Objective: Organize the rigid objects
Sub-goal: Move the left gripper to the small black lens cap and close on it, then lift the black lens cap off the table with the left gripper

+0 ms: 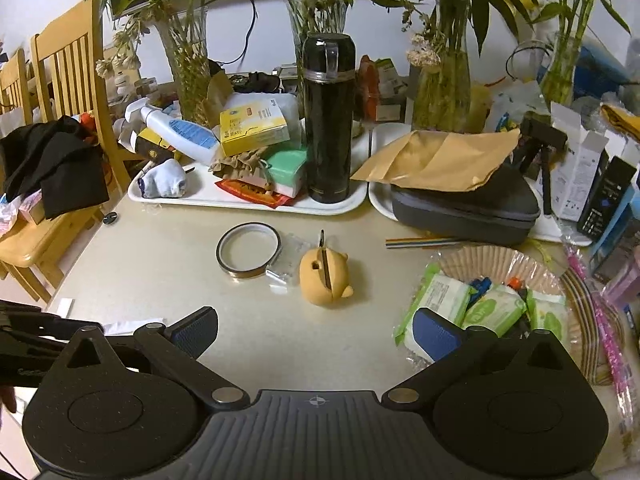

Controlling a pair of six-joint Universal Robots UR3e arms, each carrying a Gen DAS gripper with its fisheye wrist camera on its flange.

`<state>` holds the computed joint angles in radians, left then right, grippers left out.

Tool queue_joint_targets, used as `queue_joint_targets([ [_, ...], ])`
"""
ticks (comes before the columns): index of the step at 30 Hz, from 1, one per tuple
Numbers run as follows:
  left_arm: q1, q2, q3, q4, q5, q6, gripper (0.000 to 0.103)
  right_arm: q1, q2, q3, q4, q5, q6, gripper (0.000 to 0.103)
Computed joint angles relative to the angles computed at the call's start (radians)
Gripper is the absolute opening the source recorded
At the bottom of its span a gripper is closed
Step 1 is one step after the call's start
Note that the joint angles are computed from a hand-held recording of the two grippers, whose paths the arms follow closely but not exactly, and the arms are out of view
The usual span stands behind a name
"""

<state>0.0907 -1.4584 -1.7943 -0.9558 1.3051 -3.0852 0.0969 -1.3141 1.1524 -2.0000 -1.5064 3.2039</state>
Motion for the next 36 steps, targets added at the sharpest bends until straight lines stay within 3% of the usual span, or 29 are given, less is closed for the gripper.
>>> queue_joint_targets([
  [9, -0.025, -0.148, 0.064, -0.012, 0.039, -0.037, 0.05, 0.003, 0.009, -0.025, 0.031, 0.019, -0.013, 0.103],
  [19, -0.04, -0.262, 0.126, -0.04, 0.002, -0.085, 0.049, -0.012, 0.007, -0.043, 0.065, 0.066, -0.019, 0.103],
  [26, -0.043, -0.275, 0.113, -0.03, -0.006, -0.132, 0.049, -0.03, -0.006, -0.031, 0.082, 0.088, -0.016, 0.103],
  [29, -0.039, -0.283, 0.109, -0.031, -0.021, -0.158, 0.04, -0.033, -0.007, -0.031, 0.091, 0.091, -0.014, 0.103],
  [36, -0.032, -0.218, 0.102, -0.012, -0.019, -0.204, 0.04, -0.03, 0.007, -0.034, 0.099, 0.073, -0.023, 0.103],
])
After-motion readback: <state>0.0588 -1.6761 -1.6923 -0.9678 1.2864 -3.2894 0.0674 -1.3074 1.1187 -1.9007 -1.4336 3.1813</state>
